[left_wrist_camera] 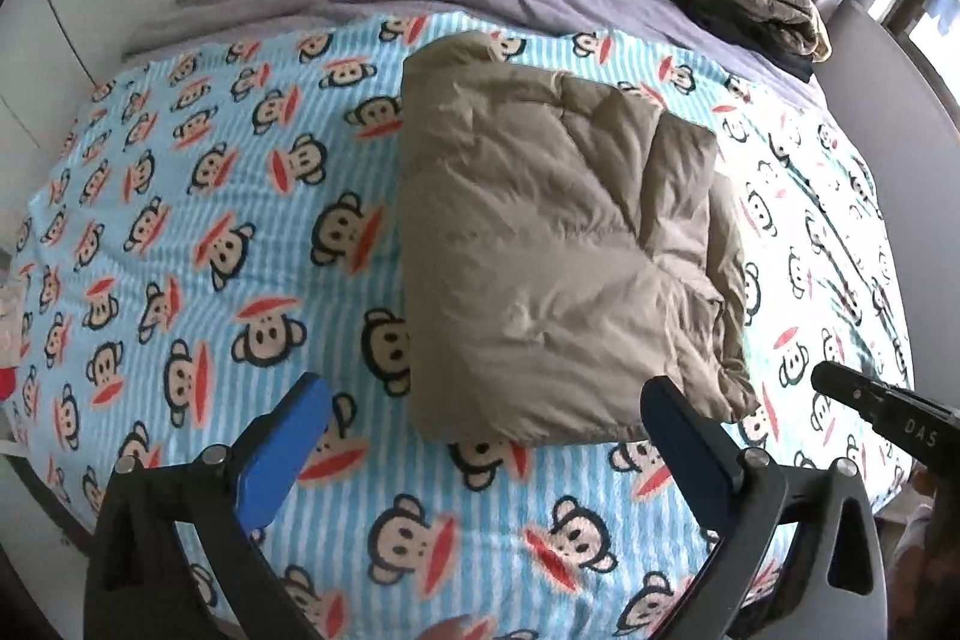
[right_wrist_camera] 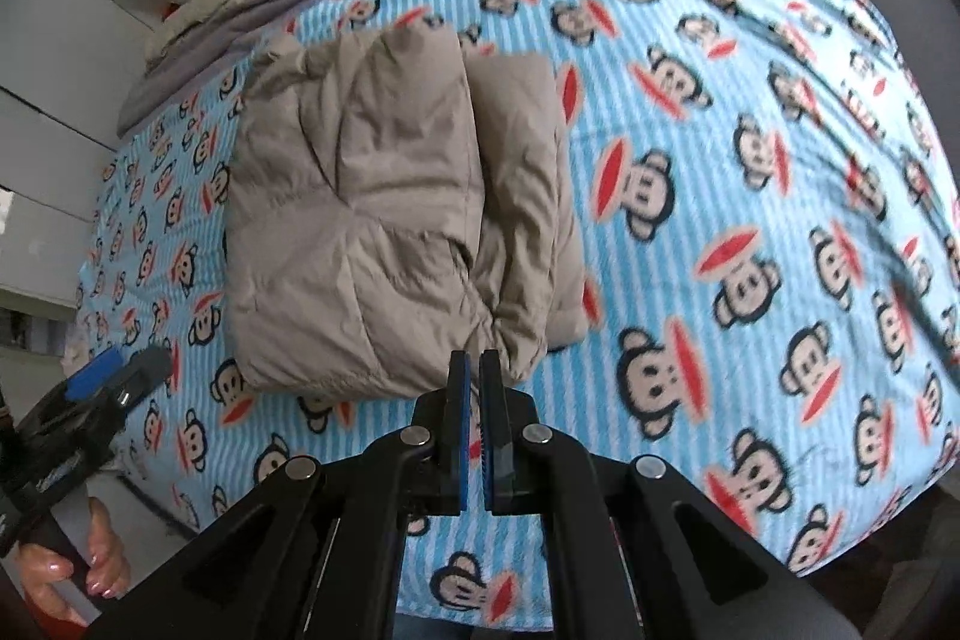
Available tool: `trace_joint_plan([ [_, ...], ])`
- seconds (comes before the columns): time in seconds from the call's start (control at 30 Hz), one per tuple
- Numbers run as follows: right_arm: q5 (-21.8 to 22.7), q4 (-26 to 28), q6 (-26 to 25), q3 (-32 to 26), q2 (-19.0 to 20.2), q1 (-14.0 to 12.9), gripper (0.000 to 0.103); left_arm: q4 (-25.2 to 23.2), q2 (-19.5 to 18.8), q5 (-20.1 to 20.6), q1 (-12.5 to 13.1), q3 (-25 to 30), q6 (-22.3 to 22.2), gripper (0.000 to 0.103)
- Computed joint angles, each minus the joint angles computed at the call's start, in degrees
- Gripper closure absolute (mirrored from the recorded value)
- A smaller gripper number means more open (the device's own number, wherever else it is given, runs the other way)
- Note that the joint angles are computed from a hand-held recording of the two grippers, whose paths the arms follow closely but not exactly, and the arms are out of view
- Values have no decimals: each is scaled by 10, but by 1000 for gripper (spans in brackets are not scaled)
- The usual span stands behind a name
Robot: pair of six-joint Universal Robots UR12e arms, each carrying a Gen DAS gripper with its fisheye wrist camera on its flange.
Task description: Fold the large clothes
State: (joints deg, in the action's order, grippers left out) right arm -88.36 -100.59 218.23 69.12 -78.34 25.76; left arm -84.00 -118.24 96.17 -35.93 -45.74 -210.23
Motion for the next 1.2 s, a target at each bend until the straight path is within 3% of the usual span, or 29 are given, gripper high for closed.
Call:
trace_joint_plan([
  [0.03, -4, 1, 0, -3, 1, 1, 89, -3, -2, 5, -1, 6, 0, 0],
  [0.07, -9, 1, 2, -7, 2, 2, 66, -8, -4, 10, -2, 11, -1, 0],
  [0.1, -15, 0, 4, -10, 2, 3, 33, -12, -6, 15, -3, 16, -1, 0],
  [0.13, -23, -3, 6, -11, 3, 5, 23, -14, -7, 21, -5, 20, 0, 0],
  [0.17, -34, -9, 6, -13, 3, 8, 20, -13, -8, 29, -6, 22, 0, 0],
  [0.33, -80, 10, 0, -41, 15, 18, 17, -5, -8, 57, -11, 26, -4, 0],
  [0.43, -108, 5, 0, -47, 18, 25, 0, -1, -6, 57, -11, 23, -8, 0],
  [0.67, -158, 1, -9, -62, 26, 34, 0, -4, -6, 62, -12, 25, -9, 0],
  [1.2, -164, 6, -8, -68, 28, 35, 0, -5, -11, 72, -15, 36, -1, 0],
])
